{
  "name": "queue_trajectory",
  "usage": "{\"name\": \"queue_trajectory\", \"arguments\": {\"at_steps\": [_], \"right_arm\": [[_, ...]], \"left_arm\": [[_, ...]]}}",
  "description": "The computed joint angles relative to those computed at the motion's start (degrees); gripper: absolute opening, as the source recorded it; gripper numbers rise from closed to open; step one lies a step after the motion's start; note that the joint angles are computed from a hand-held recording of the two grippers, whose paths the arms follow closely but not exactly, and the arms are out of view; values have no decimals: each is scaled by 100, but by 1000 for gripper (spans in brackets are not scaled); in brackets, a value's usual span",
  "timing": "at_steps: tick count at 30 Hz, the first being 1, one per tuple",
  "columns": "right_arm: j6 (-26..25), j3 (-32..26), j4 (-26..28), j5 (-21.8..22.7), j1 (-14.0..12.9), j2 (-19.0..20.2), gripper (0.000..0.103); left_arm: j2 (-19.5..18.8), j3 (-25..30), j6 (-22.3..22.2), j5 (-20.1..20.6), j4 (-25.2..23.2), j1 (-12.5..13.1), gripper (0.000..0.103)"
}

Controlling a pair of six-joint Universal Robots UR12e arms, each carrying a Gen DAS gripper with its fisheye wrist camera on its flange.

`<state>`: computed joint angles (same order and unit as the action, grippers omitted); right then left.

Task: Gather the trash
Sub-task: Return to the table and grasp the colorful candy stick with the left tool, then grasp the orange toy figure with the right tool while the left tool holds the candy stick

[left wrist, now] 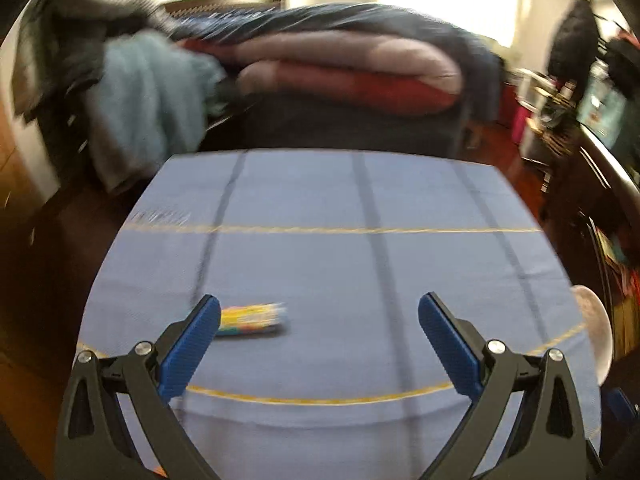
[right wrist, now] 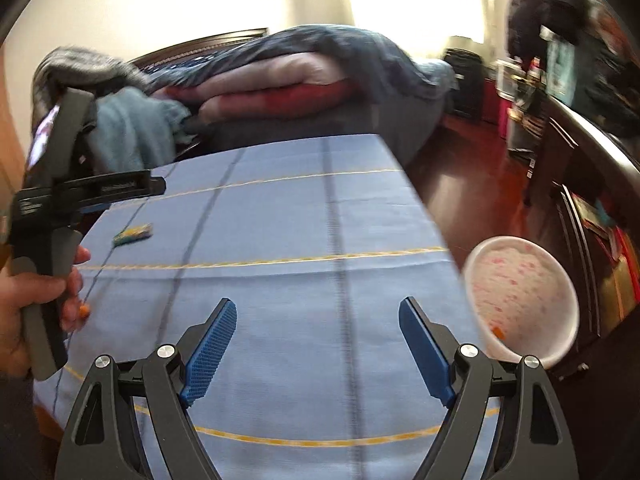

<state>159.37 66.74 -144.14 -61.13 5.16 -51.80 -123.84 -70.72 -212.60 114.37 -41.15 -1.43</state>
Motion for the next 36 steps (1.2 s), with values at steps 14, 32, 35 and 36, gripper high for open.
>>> {"name": "queue_trajectory", "arguments": {"at_steps": [14, 32, 35, 36], "right_arm": [[-688, 216, 149, 29, 382, -181, 83], [-1067, 293, 276, -79, 631, -265, 83], [-1150, 294, 346, -92, 694, -272, 83], [-1173, 292, 371, -88, 721, -273, 83]], "left_arm": [[-29, -141, -302, -724, -616, 399, 99], [205, -571, -151, -488, 108, 385, 81], [405, -793, -71, -403, 360, 400, 81], [455, -849, -53, -365, 404, 399, 81]]}}
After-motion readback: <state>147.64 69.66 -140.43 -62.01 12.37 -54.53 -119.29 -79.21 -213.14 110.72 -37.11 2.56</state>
